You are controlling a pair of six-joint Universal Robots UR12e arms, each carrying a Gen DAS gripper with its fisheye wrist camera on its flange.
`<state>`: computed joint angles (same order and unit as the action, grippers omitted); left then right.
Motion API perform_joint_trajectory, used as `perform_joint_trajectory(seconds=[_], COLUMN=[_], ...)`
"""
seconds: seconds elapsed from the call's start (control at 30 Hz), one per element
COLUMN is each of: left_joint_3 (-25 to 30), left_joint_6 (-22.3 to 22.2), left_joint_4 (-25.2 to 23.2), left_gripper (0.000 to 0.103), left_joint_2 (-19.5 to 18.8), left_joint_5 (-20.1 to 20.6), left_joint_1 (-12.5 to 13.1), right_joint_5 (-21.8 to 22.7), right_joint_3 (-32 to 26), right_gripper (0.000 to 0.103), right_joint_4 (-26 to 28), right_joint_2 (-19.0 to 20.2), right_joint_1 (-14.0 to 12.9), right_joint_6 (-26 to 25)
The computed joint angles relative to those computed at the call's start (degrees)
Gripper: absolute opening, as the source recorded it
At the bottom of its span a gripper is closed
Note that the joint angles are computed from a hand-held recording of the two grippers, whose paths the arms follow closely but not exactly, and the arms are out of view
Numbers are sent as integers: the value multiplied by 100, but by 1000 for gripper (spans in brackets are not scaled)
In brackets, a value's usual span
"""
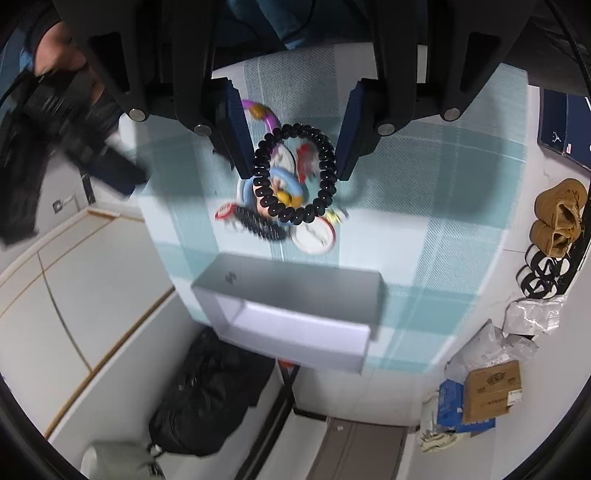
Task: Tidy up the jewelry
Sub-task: 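Lower the left tool onto the black beaded bracelet and close it, then grasp the purple bangle with the right tool while the left tool holds the bracelet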
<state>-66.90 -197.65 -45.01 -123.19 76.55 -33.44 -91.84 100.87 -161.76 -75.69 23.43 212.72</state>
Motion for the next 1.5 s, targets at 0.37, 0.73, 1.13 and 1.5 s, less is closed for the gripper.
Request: perform_joint_trajectory(seconds=[0.37, 0.73, 1.13, 1.5], left_joint_3=[-159, -259, -248, 14], left_joint_6=[-197, -243, -340, -159], left_joint_4=[636, 800, 824, 574], left_gripper=[39, 39, 39, 39], left_joint_2=[82, 139, 121, -21], left_joint_5=[33, -129, -171, -162], left_joint_1=[63, 142, 159, 110], right_joint_5=[473, -732, -150, 460], right_joint_3=[-390, -851, -581, -357], right_gripper=[90, 58, 53, 53], right_joint_4=[794, 1373, 634, -187], right_joint_2=[311, 636, 451, 284], right_joint_1=[338, 691, 471, 202], right_joint_6=[-319, -1025, -827, -480])
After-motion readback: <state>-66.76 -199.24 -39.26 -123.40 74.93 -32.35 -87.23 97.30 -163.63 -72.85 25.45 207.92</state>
